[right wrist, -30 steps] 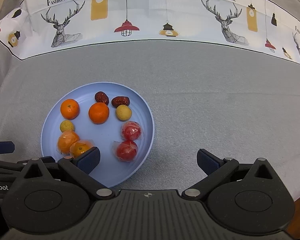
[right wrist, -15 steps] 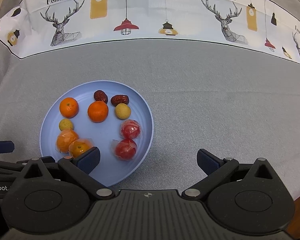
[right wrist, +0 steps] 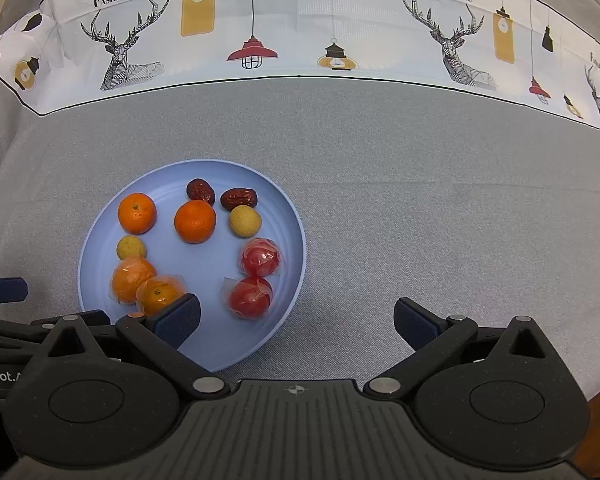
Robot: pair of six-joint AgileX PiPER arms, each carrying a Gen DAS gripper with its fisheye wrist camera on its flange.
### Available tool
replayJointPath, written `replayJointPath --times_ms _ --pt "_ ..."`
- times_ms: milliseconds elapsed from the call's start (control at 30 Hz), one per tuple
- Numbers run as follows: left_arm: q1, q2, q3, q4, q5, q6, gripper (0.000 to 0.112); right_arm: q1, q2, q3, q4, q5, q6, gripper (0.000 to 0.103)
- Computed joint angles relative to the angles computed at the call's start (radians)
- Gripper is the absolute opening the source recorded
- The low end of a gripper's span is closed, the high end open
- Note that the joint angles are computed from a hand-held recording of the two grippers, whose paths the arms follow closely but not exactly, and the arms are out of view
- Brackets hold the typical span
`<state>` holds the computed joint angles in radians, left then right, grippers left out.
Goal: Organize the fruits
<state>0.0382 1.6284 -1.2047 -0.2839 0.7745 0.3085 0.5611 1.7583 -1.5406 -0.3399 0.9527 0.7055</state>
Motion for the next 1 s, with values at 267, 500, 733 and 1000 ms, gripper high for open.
replayJointPath --times_ms 267,500,733,1000 --pt "-0.001 -0.003 -0.001 -0.007 0.001 0.007 0.102 0.0 0.001 -0.005 0.001 0.006 -0.004 0.102" --pt "-0.001 -0.006 0.0 -0.01 -0.001 0.011 0.102 0.004 0.003 -0.007 -0.001 0.01 -0.003 0.102" --pt "0.001 -0.007 0.0 -0.018 0.002 0.017 0.102 0.004 0.004 -0.008 -0.001 0.011 -0.004 0.102" --pt "0.003 -0.009 -0.002 -0.021 0.001 0.025 0.102 0.006 0.005 -0.008 -0.003 0.013 -0.002 0.102"
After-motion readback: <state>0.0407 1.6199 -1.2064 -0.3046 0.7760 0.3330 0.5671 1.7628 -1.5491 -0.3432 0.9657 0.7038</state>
